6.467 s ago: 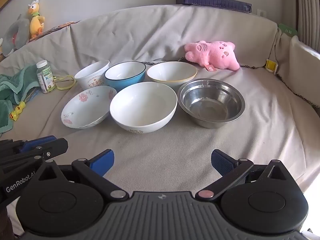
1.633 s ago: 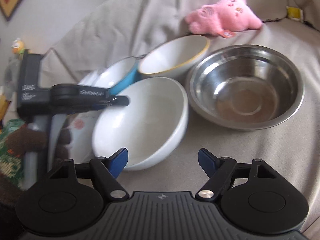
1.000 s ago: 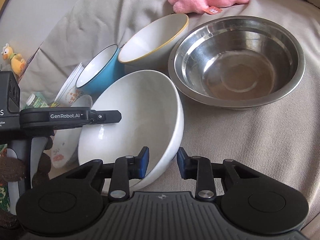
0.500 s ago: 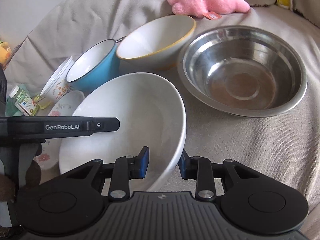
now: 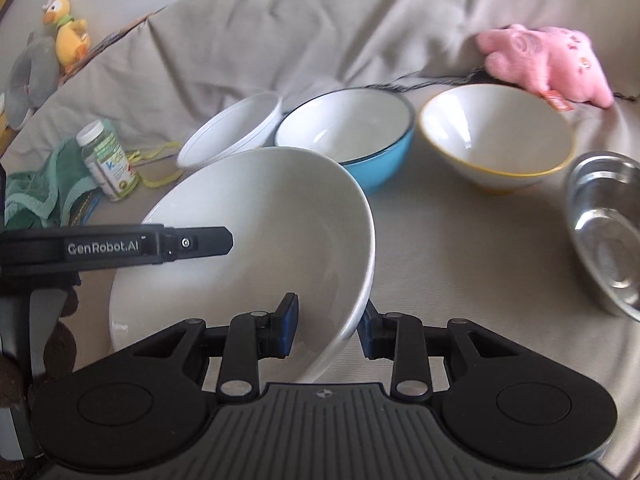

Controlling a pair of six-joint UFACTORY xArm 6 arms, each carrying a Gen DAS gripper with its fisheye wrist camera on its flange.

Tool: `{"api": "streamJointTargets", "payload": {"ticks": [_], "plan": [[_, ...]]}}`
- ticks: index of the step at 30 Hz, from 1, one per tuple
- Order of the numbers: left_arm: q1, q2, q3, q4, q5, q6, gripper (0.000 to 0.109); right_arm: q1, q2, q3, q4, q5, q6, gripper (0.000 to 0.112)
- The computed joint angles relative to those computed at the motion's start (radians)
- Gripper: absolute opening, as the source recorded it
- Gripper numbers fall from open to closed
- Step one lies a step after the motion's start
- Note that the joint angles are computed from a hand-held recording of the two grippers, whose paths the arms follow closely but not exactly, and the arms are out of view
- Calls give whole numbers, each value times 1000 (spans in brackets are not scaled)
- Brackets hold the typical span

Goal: Organize plates and bowls

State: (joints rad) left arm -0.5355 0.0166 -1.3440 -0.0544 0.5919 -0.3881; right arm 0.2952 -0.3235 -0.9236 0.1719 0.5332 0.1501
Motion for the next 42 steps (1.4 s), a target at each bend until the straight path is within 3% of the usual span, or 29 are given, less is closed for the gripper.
{"api": "streamJointTargets", "payload": {"ticks": [9,20,30,39,42], "plan": [[40,-23,58,33,-4,-61,42,68,86,-69,-77,15,56,31],[54,8,56,36,14,-64,41,67,158,-128,-90,23,52,31],[76,4,76,-11,-32,-38,32,55,208,-172,-44,38,17,31],[92,-1,88,-104,-55,33,32,53,234,-198,-41,49,9,31],[86,2,105,-97,-108,40,40,54,243,-207,-57,48,16,31]]}}
